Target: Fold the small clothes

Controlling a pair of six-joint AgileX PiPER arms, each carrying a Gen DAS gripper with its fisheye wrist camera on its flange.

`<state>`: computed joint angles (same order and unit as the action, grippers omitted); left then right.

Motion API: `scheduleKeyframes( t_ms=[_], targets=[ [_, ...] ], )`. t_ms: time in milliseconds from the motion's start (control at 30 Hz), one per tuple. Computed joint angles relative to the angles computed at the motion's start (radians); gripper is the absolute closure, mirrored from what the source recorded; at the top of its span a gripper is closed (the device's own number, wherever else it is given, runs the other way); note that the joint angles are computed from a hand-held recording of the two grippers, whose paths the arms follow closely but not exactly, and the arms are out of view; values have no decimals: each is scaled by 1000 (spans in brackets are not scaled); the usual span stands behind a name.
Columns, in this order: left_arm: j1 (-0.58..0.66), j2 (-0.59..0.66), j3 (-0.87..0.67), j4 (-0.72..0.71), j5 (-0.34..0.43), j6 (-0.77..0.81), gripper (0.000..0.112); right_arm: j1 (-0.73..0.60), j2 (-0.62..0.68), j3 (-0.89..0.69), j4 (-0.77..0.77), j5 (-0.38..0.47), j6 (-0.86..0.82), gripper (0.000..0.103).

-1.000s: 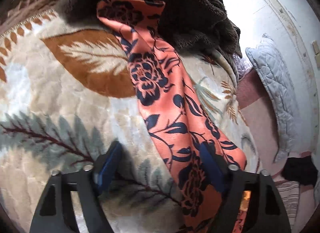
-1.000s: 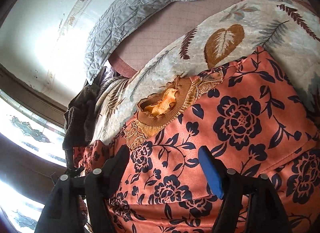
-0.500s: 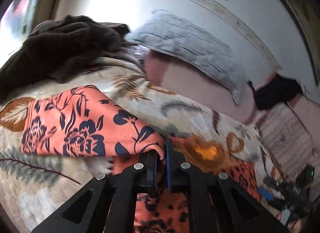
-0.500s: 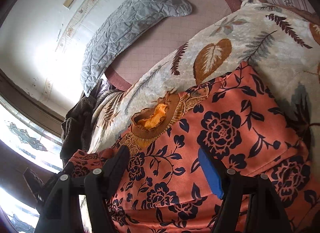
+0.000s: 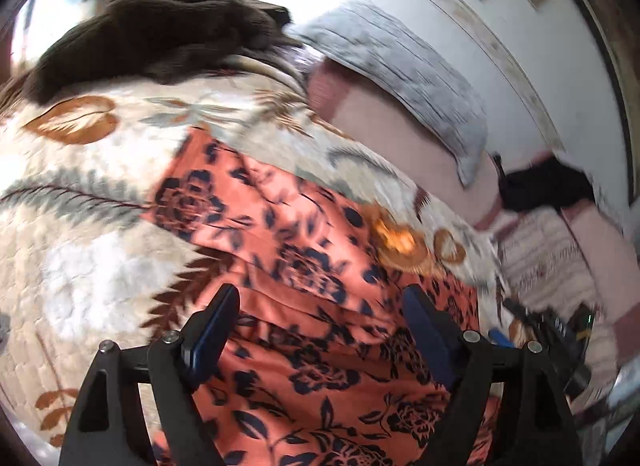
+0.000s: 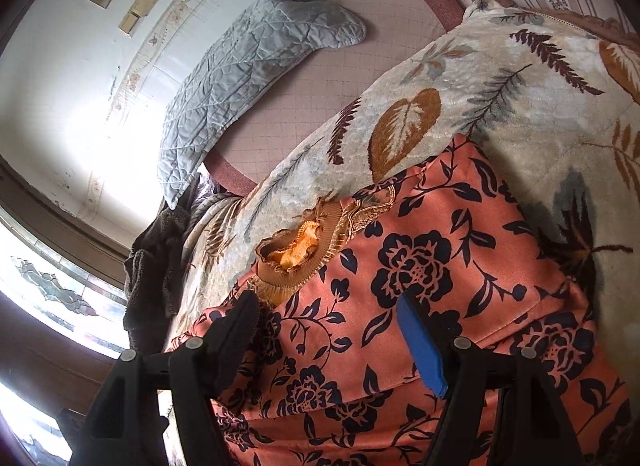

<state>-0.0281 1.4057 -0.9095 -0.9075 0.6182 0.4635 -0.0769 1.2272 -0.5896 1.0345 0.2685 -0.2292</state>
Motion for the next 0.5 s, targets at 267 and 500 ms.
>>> scheduleKeyframes(
  t_ms=[267, 500],
  targets=[
    [168, 358, -179, -180, 143, -10, 40, 30, 21, -37, 13, -4, -28, 29],
    [148, 527, -255, -319, 135, -33, 76, -58, 32, -36, 138, 56, -182, 29]
  ],
)
